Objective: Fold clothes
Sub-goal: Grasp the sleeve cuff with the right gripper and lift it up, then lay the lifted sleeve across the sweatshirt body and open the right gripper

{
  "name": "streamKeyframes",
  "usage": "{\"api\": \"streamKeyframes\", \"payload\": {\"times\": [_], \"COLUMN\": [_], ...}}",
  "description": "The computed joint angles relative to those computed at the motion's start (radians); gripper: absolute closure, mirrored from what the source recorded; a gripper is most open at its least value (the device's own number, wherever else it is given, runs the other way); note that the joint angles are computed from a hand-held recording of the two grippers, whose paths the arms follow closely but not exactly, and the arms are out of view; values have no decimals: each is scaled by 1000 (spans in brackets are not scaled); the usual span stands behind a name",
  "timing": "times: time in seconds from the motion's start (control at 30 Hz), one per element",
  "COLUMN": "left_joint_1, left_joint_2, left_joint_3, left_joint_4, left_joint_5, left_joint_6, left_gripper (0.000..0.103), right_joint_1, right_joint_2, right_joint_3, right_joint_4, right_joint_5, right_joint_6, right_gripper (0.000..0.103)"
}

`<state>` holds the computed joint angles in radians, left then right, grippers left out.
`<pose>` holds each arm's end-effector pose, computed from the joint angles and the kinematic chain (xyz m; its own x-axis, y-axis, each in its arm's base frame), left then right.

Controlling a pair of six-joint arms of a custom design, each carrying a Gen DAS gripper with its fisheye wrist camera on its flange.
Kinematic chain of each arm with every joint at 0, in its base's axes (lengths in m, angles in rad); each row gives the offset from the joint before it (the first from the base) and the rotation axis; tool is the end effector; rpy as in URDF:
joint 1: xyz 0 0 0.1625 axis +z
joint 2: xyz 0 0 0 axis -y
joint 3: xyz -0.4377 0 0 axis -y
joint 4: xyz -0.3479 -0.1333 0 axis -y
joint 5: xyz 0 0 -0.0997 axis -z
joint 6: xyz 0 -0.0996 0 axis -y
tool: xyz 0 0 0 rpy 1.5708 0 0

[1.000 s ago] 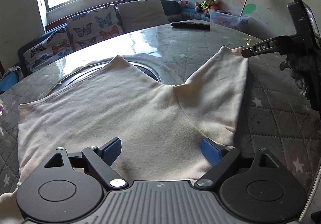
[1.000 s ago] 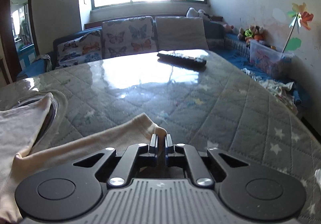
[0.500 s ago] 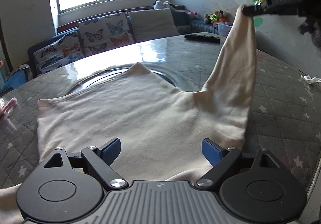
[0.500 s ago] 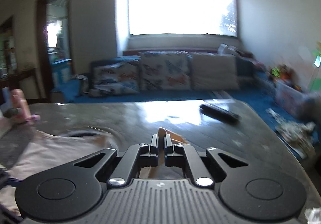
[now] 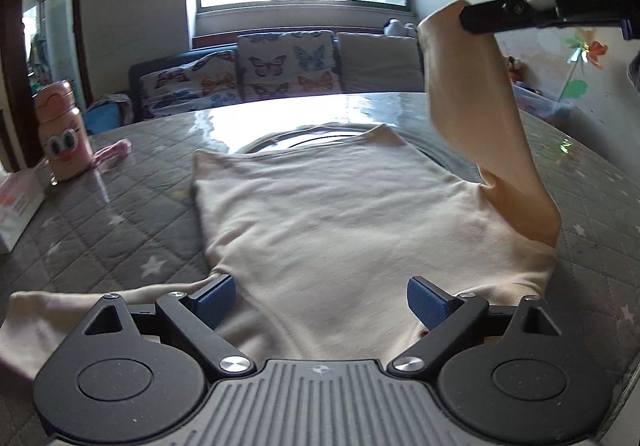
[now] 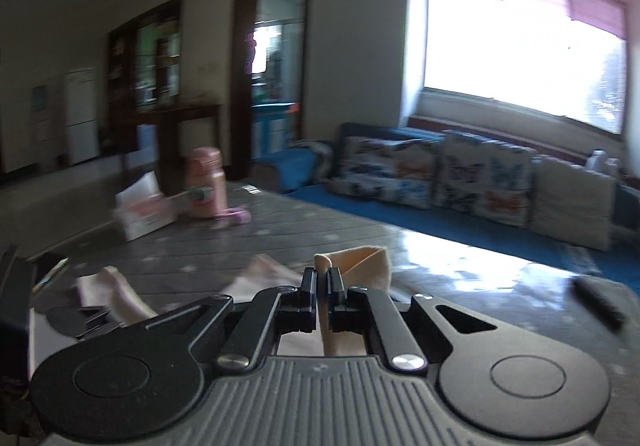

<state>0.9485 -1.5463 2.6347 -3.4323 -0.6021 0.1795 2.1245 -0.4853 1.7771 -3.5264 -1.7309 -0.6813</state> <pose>0.0101 -0.3554 0.3211 -0.7084 -0.0315 -0.7051 0.5526 0.5968 -0.5818 0.4270 -0.4674 0.0162 -0.4315 -0.7603 0.4856 -0.8831 0.2461 -0.3995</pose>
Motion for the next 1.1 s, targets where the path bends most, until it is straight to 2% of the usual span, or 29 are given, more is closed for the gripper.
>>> {"api": "streamKeyframes", "payload": {"times": [0.13,0.23,0.3,0.37,0.47,0.6,0.73,0.83,0.93,1.1], "left_joint_1": [-2,-6,-7,-15,-27,-34,-9,13,33,53], "left_joint_2": [-30,-44,-43,-43,-33,-1,45,68,82,79], "left_joint_3": [11,17,18,20,23,9,-23,-41,-53,-70], "left_joint_4": [16,29,26,21,0,-66,-94,-88,-62,9], "left_joint_5": [28,44,48,54,61,57,55,58,88,169], "left_joint_6": [-28,-37,-36,-36,-32,16,28,16,1,-56], "left_gripper": [7,7,7,7,7,7,9,12,16,20], "right_joint_1": [4,-2,-7,-14,-31,-69,-116,-141,-166,-173], "right_joint_2": [21,11,1,-11,-28,-44,-57,-47,-39,-60], "right_joint_3": [-16,5,15,27,47,80,108,124,134,137], "right_joint_4": [73,77,77,77,90,126,180,181,204,222], "right_joint_5": [59,84,76,59,-5,-84,-80,-87,-109,-92], "right_joint_6": [34,26,13,0,-25,-31,6,2,21,4], "right_gripper": [94,92,85,71,67,66,66,66,66,66]}}
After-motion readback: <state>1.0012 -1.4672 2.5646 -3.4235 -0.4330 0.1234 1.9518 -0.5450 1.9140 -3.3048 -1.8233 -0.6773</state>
